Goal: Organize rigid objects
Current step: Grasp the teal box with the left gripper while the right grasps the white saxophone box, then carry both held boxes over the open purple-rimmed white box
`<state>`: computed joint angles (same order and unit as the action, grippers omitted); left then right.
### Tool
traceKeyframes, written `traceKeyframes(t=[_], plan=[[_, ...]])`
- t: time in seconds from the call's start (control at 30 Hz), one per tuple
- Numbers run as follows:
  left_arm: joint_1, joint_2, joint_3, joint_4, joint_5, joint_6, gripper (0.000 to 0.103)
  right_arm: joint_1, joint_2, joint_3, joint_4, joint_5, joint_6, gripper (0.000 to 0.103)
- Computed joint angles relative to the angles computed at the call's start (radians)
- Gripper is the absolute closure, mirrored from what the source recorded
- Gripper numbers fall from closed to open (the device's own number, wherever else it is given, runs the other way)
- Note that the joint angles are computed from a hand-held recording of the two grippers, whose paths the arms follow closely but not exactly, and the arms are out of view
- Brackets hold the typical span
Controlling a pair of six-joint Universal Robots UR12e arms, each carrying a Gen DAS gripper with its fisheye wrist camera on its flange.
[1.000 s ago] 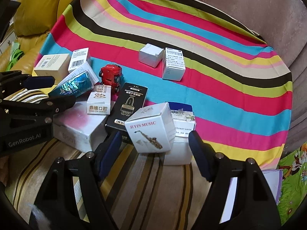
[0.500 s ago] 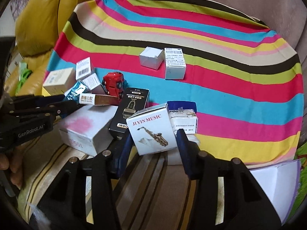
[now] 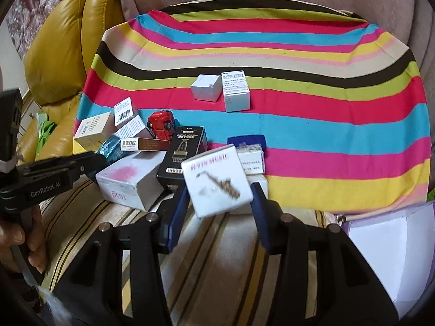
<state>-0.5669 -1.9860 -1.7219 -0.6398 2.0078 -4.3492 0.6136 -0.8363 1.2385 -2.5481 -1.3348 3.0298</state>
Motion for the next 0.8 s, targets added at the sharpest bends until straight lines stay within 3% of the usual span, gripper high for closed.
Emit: traceKeyframes(t=[0.13,0.3,0.5,0.67,0.8], plan=[[0.001,-0.003,0.016,-0.065,-0.015,-0.008,0.072,-0.007,-0.012,0.021,-0.011,0.021,0.007,0.056],[0.007,0.003,-0.006,-0.024,-0.031,-0.028,0.073,-0.01,-0.013,0.024,-0.004,0.033,0.006,0.056],[-0.013,0.014,-0.011,-0.018,0.031,-0.082,0.073,-0.018,-0.028,0.049,-0.032,0.055,0.018,0.056],[-0.032,0.004,0.005,0.044,0.086,-0.043,0.073,-0.037,-0.052,0.088,-0.071,0.077,0.058,0.056],[-0.036,-0.025,0.051,0.071,0.075,0.044,0.073,-0.055,-0.072,0.121,-0.098,0.072,0.093,0.056]])
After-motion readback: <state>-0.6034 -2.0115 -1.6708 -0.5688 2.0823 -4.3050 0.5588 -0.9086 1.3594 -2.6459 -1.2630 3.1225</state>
